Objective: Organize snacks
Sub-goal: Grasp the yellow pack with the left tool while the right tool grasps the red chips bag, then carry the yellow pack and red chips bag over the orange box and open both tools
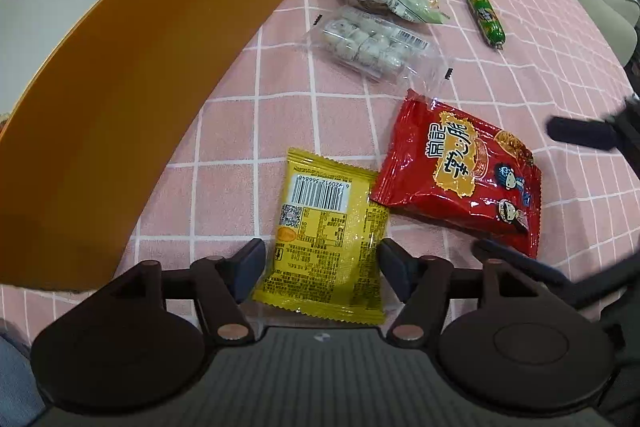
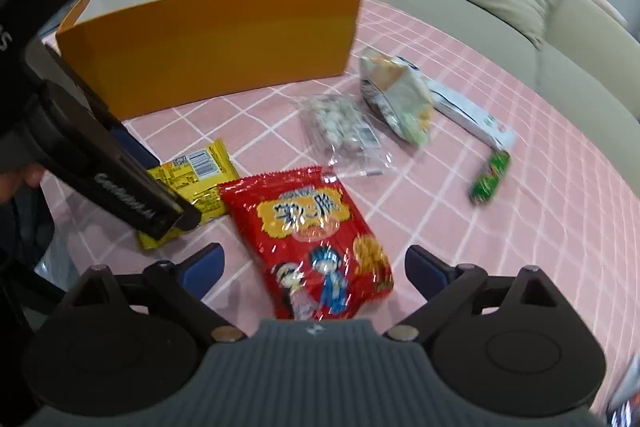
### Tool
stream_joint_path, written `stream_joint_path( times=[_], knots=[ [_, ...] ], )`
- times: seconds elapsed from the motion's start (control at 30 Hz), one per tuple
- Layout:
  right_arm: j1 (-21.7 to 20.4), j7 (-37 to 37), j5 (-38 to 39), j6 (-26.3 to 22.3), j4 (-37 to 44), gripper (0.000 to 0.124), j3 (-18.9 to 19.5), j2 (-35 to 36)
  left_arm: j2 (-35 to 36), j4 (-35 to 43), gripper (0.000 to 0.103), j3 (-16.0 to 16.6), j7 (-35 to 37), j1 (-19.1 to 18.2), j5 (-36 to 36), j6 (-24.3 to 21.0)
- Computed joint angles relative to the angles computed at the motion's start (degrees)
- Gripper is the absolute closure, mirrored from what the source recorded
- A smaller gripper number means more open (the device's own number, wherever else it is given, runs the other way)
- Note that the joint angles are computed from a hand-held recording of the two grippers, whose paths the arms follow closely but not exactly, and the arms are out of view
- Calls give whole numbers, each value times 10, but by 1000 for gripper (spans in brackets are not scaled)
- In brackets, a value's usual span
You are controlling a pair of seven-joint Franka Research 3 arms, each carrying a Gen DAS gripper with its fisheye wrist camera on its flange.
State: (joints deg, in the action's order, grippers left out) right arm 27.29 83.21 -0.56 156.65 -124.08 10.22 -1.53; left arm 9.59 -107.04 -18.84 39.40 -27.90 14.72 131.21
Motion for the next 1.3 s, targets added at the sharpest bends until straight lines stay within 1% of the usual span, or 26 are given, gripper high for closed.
stream_joint_path(
  times=[0.07,0.13,0.2,0.3,0.33,0.37,0.47,0.5,0.57,0.67,0.73,0.8,0.93,1.03,1.3],
  knots=[
    [-1,-52,53,-15,23,30,-5,22,6,8,23,-1,5,-2,3,-7],
    [-5,-84,97,-32,41,30,-7,40,11,16,23,-1,13,-4,7,-17],
    [-8,-108,131,-36,52,31,-8,52,13,19,23,-1,18,-5,9,-22],
    [-12,-131,173,-51,62,33,-8,60,12,17,23,-1,24,-3,3,-18],
    [-13,-133,184,-52,62,37,-7,61,12,18,23,-1,27,-3,3,-19],
    [-13,-133,193,-54,62,38,-8,62,12,19,23,-1,29,-4,3,-20],
    [-12,-124,211,-44,50,42,-8,55,14,21,25,0,29,-6,7,-22],
    [-11,-115,213,-43,47,45,-8,52,15,23,27,-1,31,-7,8,-22],
    [-8,-91,205,-38,38,46,-8,46,17,26,28,0,28,-10,16,-26],
    [-2,-32,177,-29,24,48,-8,35,18,27,31,0,23,-13,26,-29],
    [1,14,161,-21,11,50,-8,26,16,25,40,2,14,-16,36,-30],
    [2,53,147,-17,5,50,-6,20,13,20,42,2,5,-16,40,-23],
    [5,100,128,-4,-9,52,-2,8,-2,-4,43,3,-19,-13,45,4],
    [6,135,107,9,-18,52,1,-7,-17,-20,43,3,-43,-14,63,19],
    [0,211,86,40,-46,53,12,-56,-57,-37,43,-1,-73,-8,82,34]
  ],
)
